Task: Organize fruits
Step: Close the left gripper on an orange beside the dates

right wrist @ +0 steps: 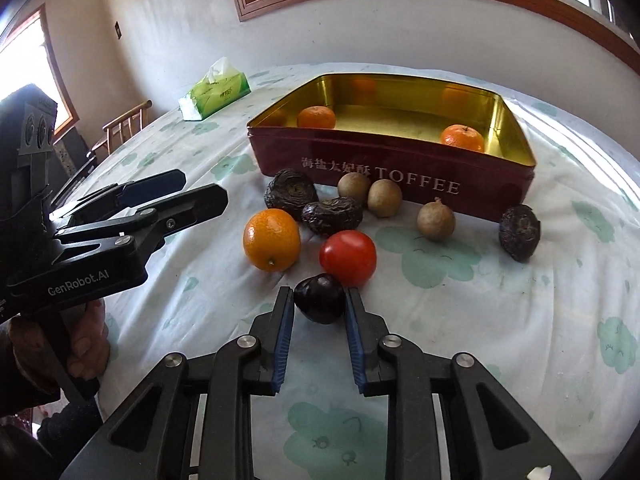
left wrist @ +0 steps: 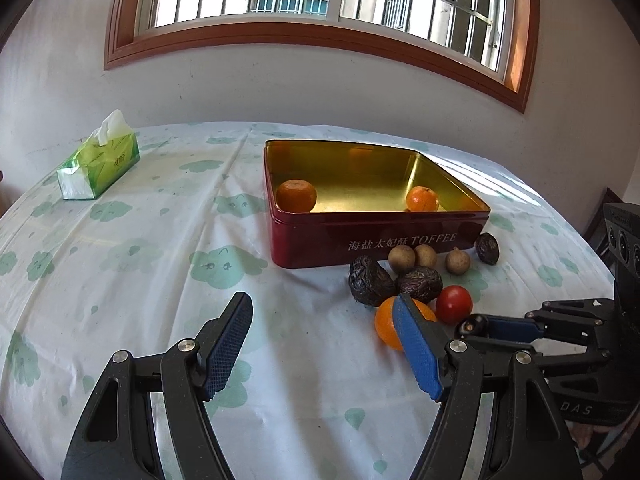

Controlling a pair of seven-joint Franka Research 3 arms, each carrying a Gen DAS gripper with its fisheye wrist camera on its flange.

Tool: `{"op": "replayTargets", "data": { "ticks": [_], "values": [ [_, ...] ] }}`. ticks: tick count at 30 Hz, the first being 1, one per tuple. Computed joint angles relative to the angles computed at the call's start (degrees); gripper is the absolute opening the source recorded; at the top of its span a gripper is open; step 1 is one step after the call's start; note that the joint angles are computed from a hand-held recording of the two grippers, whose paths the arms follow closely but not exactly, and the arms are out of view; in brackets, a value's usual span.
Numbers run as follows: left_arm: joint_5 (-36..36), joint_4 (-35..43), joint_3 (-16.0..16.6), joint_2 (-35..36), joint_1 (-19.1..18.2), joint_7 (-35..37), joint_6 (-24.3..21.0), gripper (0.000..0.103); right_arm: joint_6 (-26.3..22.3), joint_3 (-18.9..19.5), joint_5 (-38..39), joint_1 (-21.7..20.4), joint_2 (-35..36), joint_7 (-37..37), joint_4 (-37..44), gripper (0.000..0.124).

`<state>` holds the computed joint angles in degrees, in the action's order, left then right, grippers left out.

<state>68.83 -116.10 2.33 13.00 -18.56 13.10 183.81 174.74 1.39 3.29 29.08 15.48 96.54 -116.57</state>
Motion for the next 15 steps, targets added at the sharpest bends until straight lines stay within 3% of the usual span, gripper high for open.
{"op": "replayTargets", "data": {
  "ticks": [3,5,6,9,10,12,13,15],
  "values": [
    [-9.7,-1.6,-6.6,-0.3,4.7,12.2,0.4,0.073,2.9,-12.6,-9.1,8.4,-2.9,13.6,-3.7,0.023],
    [-11.1,-1.2,-5.8,-0.1,3.1,13.9,0.4,0.073,3.1,-20.4,-15.9,13.1,-3.9,23.1,-4.9,0.023],
    [-13.5,-0.9,-7.2,0.2,3.7,16.7,-0.6,0.073,2.7,-21.9,-17.4,13.4,-4.2,25.8,-5.2,0.023],
    [-27.3,-0.1,-17.7,2.1,11.0,31.4,-4.5,0.073,3.2,-22.9,-20.1,11.9,-4.6,30.8,-6.0,0.023],
    [-30.0,0.2,-19.5,2.7,12.2,34.3,-5.6,0.073,3.1,-23.4,-21.6,11.9,-4.6,32.4,-6.2,0.023],
    [-32.4,1.5,-19.6,3.7,11.3,36.7,-8.2,0.073,3.2,-21.5,-21.8,9.6,-4.4,33.1,-6.4,0.023],
    [-34.6,1.8,-20.4,4.2,11.8,38.7,-8.8,0.073,3.2,-19.3,-20.6,7.6,-4.3,32.0,-6.2,0.023],
    [-40.2,2.0,-23.5,5.2,14.3,43.6,-9.1,0.07,3.3,-18.6,-22.9,6.8,-4.2,33.8,-5.9,0.023]
  ]
}}
